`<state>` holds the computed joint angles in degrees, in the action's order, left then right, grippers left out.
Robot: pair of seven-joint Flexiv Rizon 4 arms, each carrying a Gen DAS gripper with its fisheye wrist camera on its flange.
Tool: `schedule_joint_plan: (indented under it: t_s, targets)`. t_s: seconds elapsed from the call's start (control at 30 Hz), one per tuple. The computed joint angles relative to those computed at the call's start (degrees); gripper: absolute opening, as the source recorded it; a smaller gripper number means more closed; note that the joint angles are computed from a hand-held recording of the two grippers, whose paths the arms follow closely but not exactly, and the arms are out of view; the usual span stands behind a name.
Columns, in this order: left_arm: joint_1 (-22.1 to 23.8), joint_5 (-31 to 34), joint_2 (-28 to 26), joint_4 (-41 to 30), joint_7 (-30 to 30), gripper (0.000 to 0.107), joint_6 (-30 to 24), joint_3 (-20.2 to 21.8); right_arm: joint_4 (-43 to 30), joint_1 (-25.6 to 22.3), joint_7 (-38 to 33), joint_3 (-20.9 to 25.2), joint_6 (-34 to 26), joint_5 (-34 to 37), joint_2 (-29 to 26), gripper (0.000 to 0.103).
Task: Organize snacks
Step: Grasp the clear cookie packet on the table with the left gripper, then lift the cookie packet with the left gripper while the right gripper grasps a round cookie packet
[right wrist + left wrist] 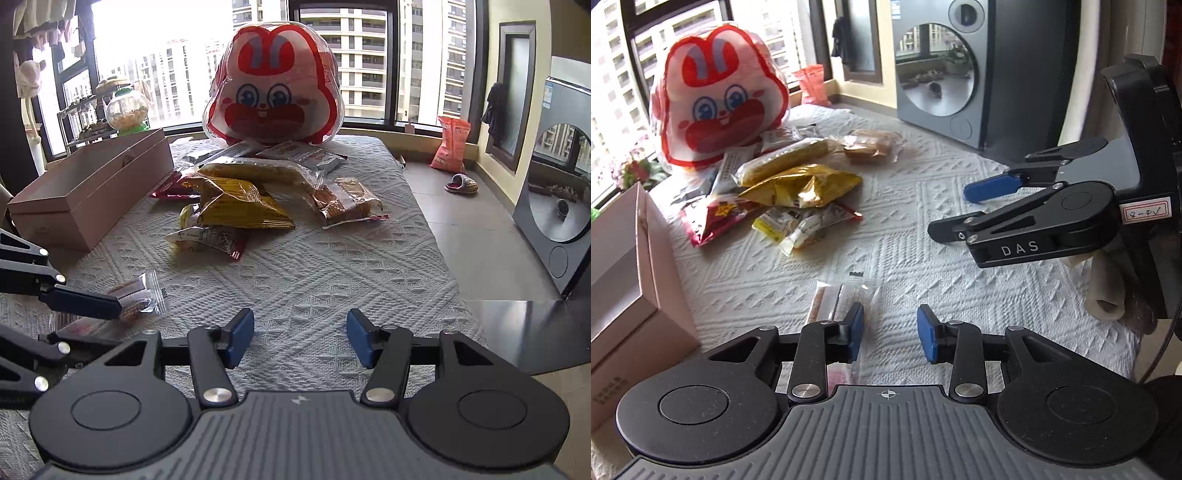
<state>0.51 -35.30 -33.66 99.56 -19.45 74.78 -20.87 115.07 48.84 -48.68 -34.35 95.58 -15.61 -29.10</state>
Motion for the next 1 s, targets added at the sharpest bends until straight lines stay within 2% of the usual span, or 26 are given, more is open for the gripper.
schedule_joint_plan:
  t_s: [0.07, 0.13, 0.2, 0.3, 0.37, 0.43, 0.57, 0.73, 0.87, 0.93, 1.0]
  targets:
    - [-0.7, 0.4, -1.0, -0.2, -0.3, 0.038, 5.1, 0.3, 0.1, 0.1, 0.1, -0.1, 0.2, 0.2, 0.0, 0.057]
    - [-2.7, 3.7, -2.3, -1.9, -3.1, 0.038, 6.3, 3.4, 0.0, -0.1, 0.2, 0.1, 0.1, 0.4, 0.0, 0.057]
    - [-0.9, 4.9, -3.5, -2.4, -2.3, 0.040, 7.4, 1.1, -0.1, -0.2, 0.0, 0.4, 0.0, 0.3, 0.1, 0.059]
    - [-0.2, 5.6, -4.7, -4.5, -5.4, 0.050, 4.9, 0.7, -0.2, -0.3, -0.1, 0.5, -0.2, -0.1, 0.1, 0.063]
    - [-0.4, 5.4, -5.3, -6.8, -8.7, 0.053, 0.6, 1.9, -0.4, -0.7, -0.4, 1.1, -0.4, -0.6, 0.1, 0.067]
    - [0.8, 3.6, -6.2, -8.4, -9.9, 0.052, -2.1, 0.7, -0.3, 0.3, -0.1, -0.1, -0.8, -1.1, -0.1, 0.069]
    - [1.9, 1.4, -6.9, -8.3, -11.1, 0.048, 0.2, -0.4, -0.2, 1.7, 1.0, -2.0, -1.6, -1.8, -0.3, 0.075]
    - [4.6, -3.9, -4.1, -5.4, -13.5, 0.047, -3.4, -1.9, -0.1, 2.6, 2.2, -3.2, -2.3, -3.0, -0.4, 0.077]
    - [7.1, -10.5, -0.6, 1.6, -8.9, 0.047, 6.2, -5.7, -0.1, 3.0, 2.4, -4.6, -1.8, -4.4, -0.1, 0.077]
    - [8.9, -12.9, 0.3, 3.3, -8.5, 0.047, 7.9, -7.7, -1.1, 1.4, 2.2, -4.1, -1.1, -3.8, 0.3, 0.077]
    - [9.5, -14.3, 0.7, 3.7, -9.8, 0.047, 7.3, -7.6, -3.7, -3.0, 2.4, -0.4, -1.3, -2.7, 0.7, 0.077]
